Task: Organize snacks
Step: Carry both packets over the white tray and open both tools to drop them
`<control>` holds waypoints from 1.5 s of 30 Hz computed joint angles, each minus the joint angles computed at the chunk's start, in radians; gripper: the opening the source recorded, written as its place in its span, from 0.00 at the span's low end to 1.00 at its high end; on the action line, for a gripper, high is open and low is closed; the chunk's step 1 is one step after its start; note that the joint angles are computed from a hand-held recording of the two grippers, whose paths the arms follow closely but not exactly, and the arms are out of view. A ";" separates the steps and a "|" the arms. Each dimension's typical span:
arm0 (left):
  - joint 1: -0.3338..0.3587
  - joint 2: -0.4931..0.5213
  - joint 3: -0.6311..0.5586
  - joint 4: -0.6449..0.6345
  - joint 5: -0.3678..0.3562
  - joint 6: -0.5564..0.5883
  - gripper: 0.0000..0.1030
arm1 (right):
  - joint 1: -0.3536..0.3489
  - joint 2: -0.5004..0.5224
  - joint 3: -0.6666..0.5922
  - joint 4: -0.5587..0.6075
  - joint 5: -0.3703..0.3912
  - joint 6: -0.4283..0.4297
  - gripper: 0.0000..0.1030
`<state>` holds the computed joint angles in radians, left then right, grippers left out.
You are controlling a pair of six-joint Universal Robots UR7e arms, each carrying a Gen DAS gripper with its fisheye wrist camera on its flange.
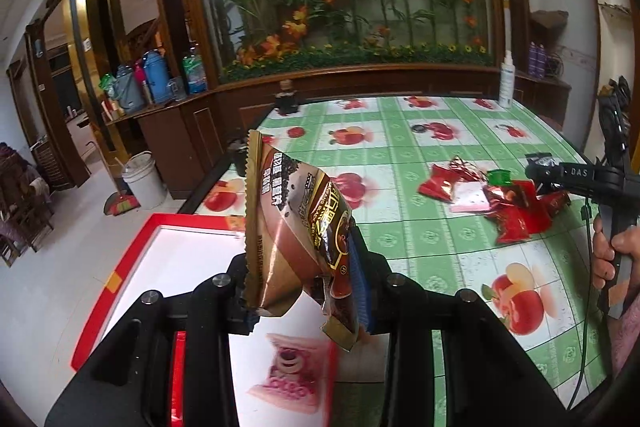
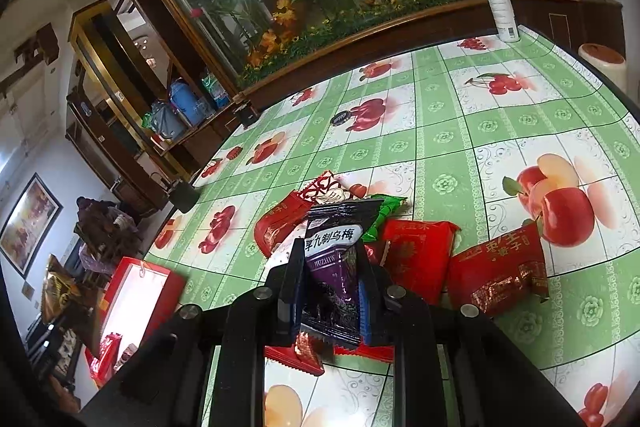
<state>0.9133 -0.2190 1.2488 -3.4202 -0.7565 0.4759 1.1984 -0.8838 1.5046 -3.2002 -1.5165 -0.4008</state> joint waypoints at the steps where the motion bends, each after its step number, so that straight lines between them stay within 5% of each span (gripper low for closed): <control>1: 0.002 -0.005 0.007 -0.008 0.002 -0.001 0.33 | 0.000 0.002 0.000 -0.006 -0.003 -0.002 0.21; 14: 0.036 -0.079 0.094 -0.116 0.027 0.006 0.33 | 0.010 0.026 0.015 -0.125 -0.062 -0.004 0.21; 23: 0.072 -0.112 0.121 -0.134 0.040 -0.024 0.33 | 0.046 0.029 0.074 -0.184 -0.013 -0.030 0.21; 45: 0.118 -0.148 0.155 -0.103 0.049 -0.079 0.33 | 0.180 0.146 0.071 -0.031 0.111 -0.099 0.20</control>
